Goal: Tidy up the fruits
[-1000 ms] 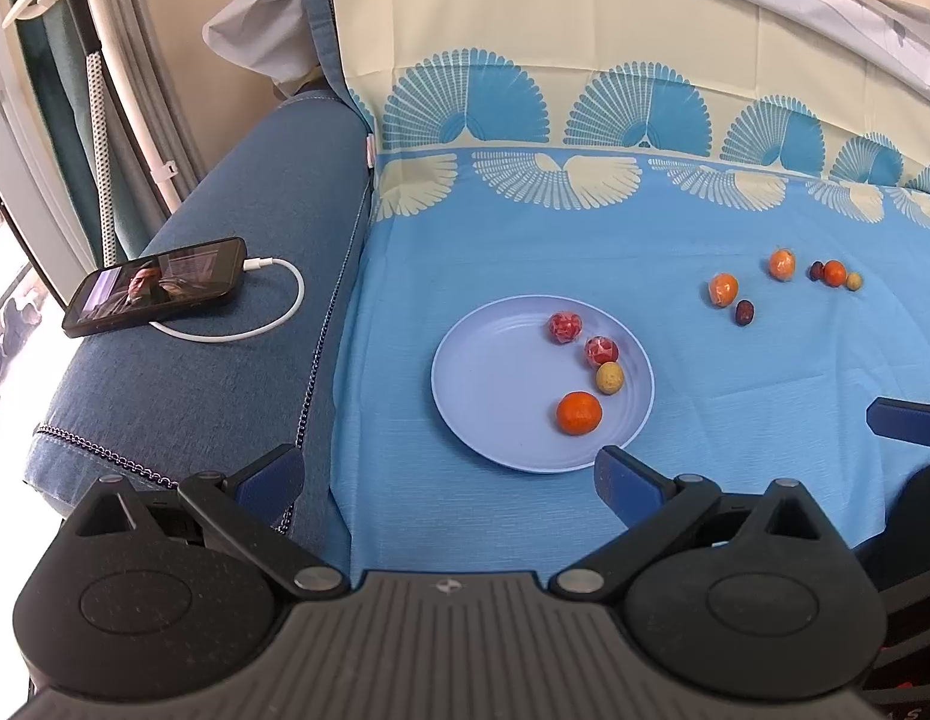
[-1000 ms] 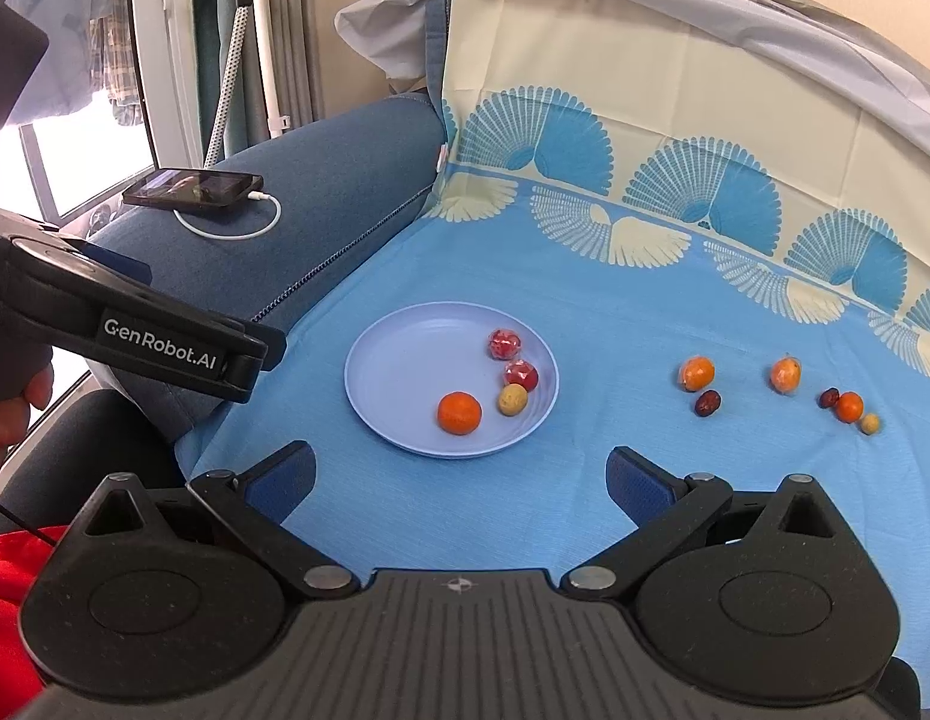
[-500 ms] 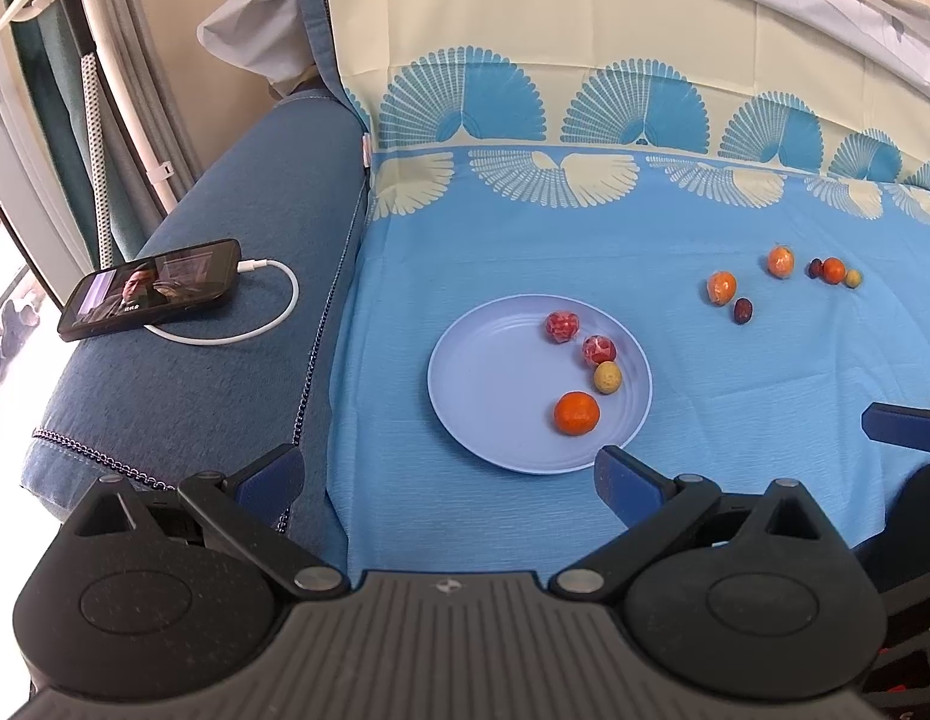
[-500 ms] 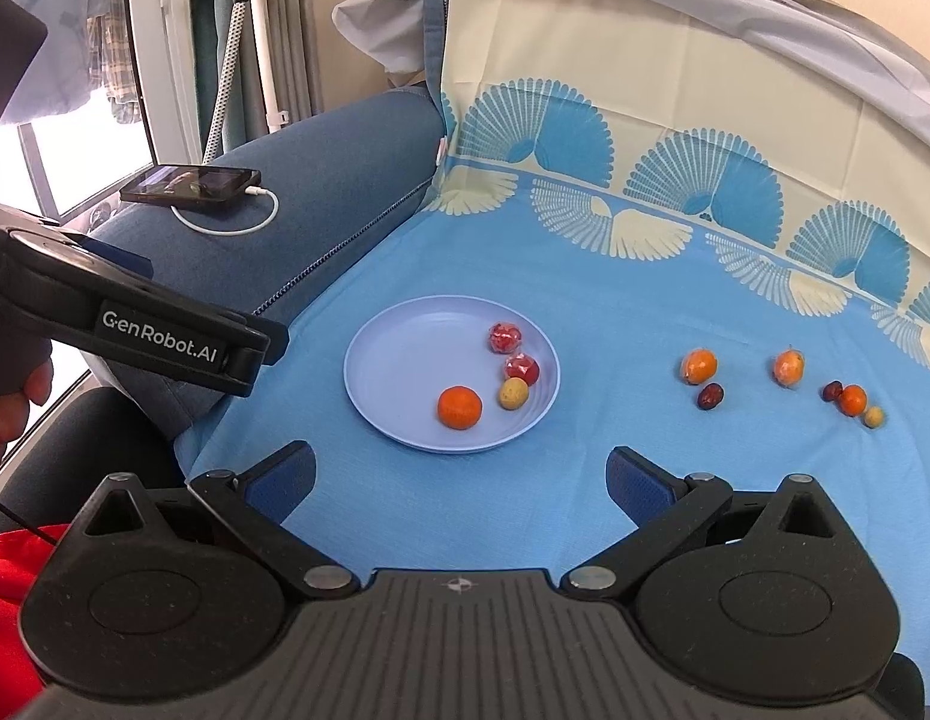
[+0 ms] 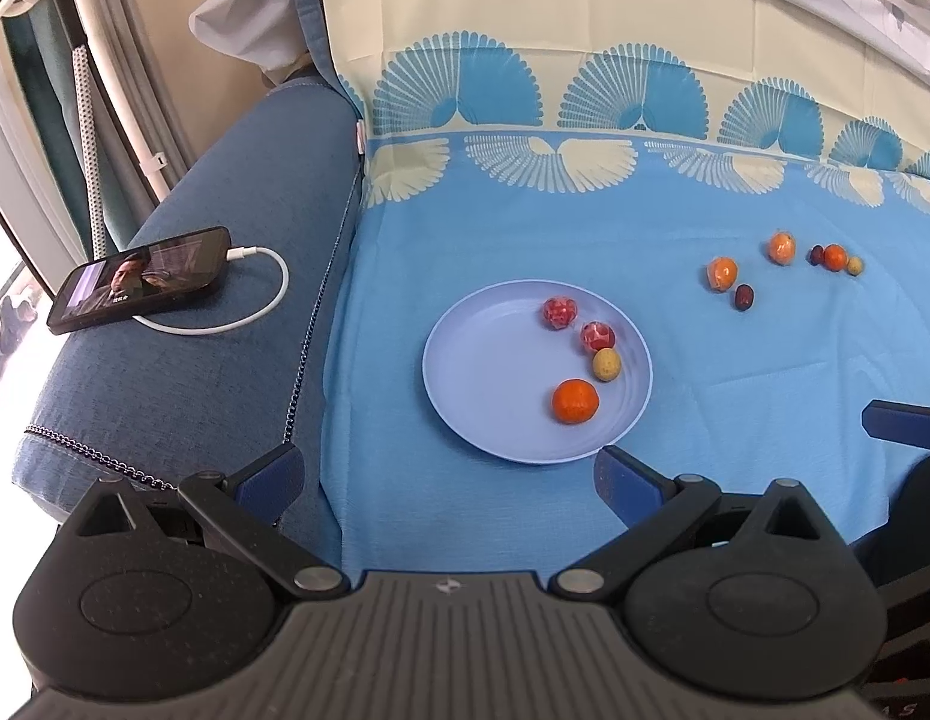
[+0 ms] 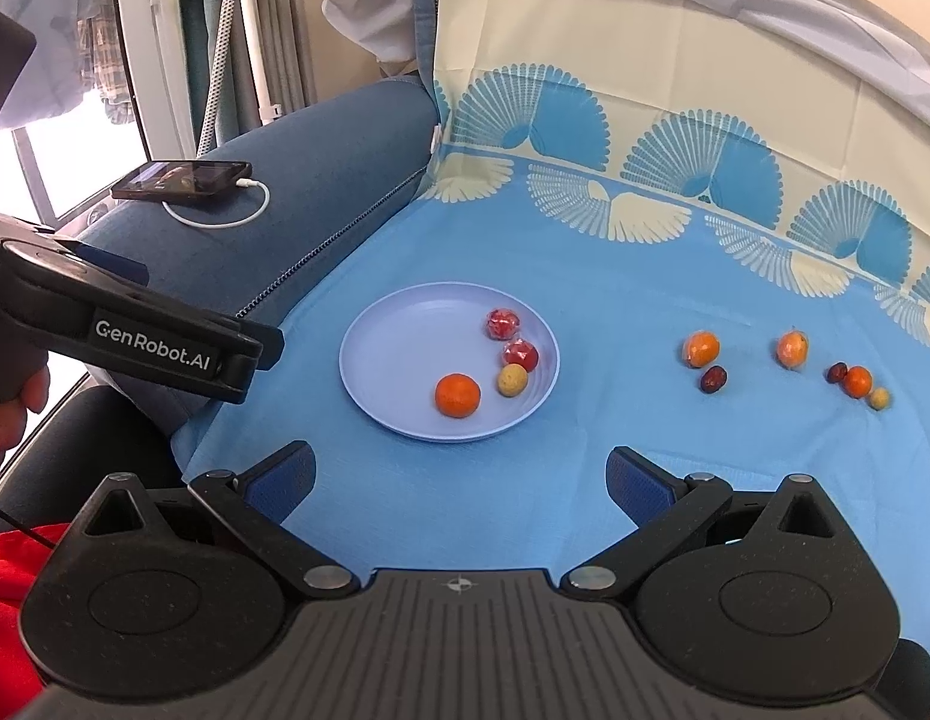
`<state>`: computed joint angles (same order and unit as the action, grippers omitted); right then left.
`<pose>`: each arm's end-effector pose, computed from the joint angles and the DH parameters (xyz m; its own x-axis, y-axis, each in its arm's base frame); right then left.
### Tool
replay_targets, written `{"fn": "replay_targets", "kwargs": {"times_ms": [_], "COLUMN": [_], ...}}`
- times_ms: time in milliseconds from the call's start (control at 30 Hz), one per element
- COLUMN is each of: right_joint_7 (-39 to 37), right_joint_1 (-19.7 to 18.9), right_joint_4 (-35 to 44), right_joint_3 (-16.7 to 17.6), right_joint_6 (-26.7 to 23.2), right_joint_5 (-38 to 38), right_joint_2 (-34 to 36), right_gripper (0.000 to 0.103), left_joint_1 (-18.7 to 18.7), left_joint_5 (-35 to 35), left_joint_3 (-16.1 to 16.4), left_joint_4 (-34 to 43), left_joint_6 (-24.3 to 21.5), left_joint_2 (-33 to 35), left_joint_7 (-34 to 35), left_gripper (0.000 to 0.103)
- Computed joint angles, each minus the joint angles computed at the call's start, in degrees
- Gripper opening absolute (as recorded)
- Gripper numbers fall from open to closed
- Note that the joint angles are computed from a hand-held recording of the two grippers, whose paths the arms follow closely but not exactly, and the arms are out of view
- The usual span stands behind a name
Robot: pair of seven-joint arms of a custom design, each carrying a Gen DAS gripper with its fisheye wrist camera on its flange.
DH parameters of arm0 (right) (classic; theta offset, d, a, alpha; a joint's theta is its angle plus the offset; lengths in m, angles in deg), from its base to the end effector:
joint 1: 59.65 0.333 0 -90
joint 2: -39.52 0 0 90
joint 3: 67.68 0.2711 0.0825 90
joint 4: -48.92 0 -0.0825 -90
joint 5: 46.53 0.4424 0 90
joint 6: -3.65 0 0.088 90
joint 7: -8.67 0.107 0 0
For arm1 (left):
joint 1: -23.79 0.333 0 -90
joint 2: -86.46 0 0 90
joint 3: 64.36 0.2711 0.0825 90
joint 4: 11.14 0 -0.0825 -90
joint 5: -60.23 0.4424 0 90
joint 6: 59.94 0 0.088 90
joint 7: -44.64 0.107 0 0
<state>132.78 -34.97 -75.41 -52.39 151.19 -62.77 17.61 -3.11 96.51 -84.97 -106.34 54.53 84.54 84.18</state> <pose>0.4222 0.3781 0.5783 0.3214 -0.9453 -0.0566 -0.6538 -0.1782 -0.7354 0.4578 -0.4510 0.6066 -0.0477 -0.9845 -0.1689 -0.7554 0.1462 -0.6388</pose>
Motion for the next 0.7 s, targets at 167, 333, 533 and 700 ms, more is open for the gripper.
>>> {"fn": "replay_targets", "kwargs": {"times_ms": [167,333,533,700], "right_joint_7": [0.60,1.25,2.49,4.86], "right_joint_1": [-0.19,-0.38,-0.97,-2.05], "right_joint_4": [-0.02,-0.06,-0.52,-0.98], "right_joint_3": [-0.18,-0.47,-0.67,-0.64], "right_joint_6": [-0.04,0.03,0.57,0.84], "right_joint_5": [0.18,0.60,0.73,-0.11], "right_joint_2": [0.13,0.38,0.49,0.38], "right_gripper": [0.102,0.102,0.102,0.102], "left_joint_1": [-0.02,-0.24,-0.77,-1.66], "left_joint_5": [-0.14,-0.08,-0.04,0.08], "left_joint_3": [0.13,0.31,0.67,1.27], "left_joint_4": [0.66,1.72,3.63,7.00], "left_joint_6": [-0.27,-0.85,-1.62,-2.18], "left_joint_2": [0.62,1.59,3.28,6.24], "left_joint_7": [0.37,0.74,1.50,2.42], "left_gripper": [0.103,0.103,0.103,0.103]}}
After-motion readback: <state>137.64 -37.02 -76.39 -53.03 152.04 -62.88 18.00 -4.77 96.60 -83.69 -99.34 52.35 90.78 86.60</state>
